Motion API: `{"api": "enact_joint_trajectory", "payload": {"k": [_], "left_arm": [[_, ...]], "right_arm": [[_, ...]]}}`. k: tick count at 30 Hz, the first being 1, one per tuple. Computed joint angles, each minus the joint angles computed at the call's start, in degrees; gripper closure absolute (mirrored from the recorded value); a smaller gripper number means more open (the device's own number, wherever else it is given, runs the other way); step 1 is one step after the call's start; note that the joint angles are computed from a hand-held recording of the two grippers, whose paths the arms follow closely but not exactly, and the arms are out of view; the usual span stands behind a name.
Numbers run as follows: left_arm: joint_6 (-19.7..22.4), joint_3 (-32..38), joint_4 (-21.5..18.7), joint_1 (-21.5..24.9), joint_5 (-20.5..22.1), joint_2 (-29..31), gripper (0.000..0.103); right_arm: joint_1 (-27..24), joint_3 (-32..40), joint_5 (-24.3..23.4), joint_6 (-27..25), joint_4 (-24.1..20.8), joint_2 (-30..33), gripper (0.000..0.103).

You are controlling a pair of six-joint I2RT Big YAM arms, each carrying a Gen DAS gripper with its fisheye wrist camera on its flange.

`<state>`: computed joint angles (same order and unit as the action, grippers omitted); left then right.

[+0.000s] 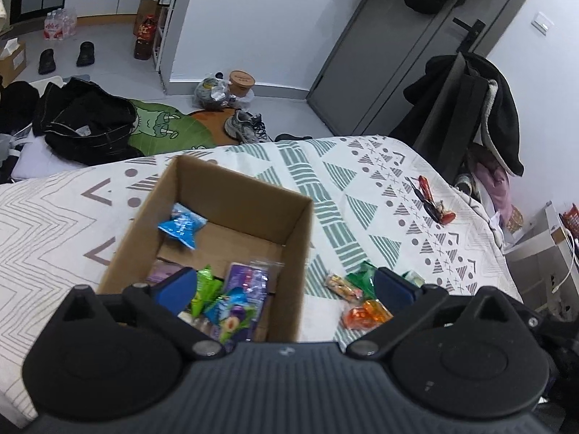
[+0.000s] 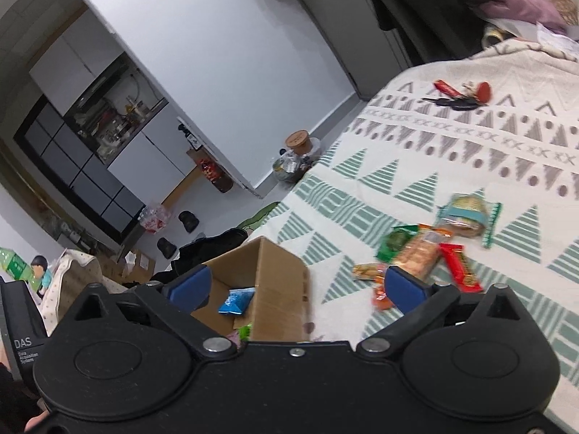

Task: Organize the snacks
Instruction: 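Move both tools back over the snack pile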

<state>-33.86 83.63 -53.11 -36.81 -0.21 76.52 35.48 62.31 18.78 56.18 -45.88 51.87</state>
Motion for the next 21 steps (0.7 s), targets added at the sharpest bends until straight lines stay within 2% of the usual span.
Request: {"api": "enact_joint_trajectory", "payload": {"k": [10, 17, 21], "left_arm": [[1.47, 5.27, -2.77, -5.1, -2.79, 3.65, 0.0], [0.91, 8.11, -3.42, -8.84, -4.22, 7.33, 0.0], [1.74, 9.73, -3.01, -10.65, -4.38, 9.71, 0.0]], "right_arm": [[-7.55, -5.22, -2.09, 2.87, -3.03, -8.81, 0.0], [-10.6, -7.62, -4.11, 4.8, -2.6, -10.92, 0.001], [-12.94, -9.52, -6.22, 6.35, -2.52, -12.24, 0.005]]}}
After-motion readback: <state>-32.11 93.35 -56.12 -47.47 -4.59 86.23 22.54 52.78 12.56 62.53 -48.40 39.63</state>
